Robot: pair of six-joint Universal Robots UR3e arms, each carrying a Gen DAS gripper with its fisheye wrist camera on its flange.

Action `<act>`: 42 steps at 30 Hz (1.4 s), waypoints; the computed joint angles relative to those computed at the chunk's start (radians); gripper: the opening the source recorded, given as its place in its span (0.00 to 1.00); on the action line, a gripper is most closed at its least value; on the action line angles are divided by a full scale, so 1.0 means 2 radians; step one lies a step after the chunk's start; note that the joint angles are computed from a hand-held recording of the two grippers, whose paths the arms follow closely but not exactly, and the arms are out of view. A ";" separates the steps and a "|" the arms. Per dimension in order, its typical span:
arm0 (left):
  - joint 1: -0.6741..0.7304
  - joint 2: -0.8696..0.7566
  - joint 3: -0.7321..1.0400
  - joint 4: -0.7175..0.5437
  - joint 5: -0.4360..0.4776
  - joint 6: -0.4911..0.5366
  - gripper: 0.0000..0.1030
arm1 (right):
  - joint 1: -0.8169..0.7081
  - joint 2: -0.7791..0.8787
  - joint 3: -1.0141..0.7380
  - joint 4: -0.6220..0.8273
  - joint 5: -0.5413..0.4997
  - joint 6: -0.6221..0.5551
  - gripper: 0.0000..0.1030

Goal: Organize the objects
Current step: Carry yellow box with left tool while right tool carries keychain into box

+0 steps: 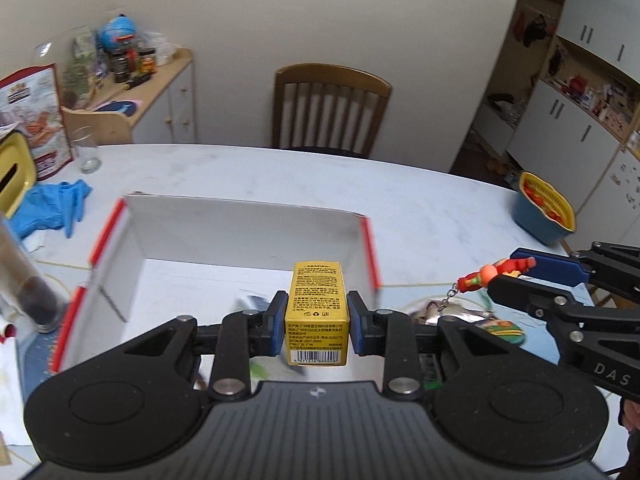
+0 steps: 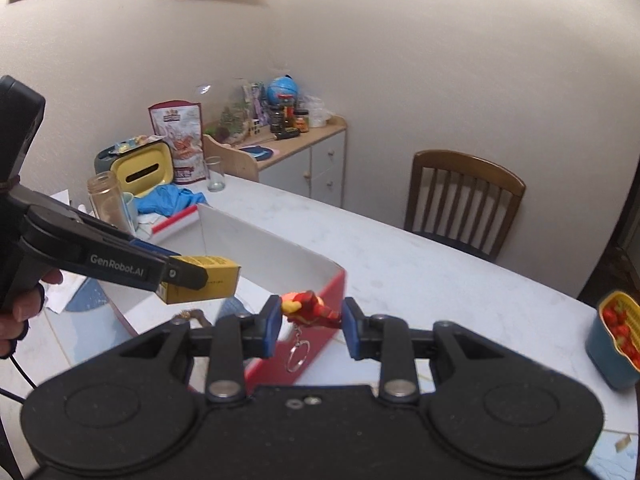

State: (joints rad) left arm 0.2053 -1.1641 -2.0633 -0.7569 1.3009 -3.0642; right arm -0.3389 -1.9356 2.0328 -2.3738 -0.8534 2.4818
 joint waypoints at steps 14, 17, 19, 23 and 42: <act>0.160 0.013 -0.048 -0.007 -0.048 0.102 0.29 | 0.194 0.201 -0.110 -0.146 -0.136 0.125 0.30; 0.175 -0.008 -0.057 0.013 -0.047 0.112 0.29 | 0.221 0.239 -0.126 -0.162 -0.169 0.136 0.30; 0.177 -0.030 -0.060 0.031 -0.039 0.115 0.29 | 0.237 0.266 -0.141 -0.164 -0.191 0.143 0.30; 0.173 -0.075 -0.060 0.059 -0.026 0.121 0.29 | 0.262 0.309 -0.166 -0.162 -0.229 0.153 0.30; 0.126 -0.189 -0.034 0.098 0.025 0.142 0.29 | 0.288 0.347 -0.184 -0.118 -0.256 0.155 0.32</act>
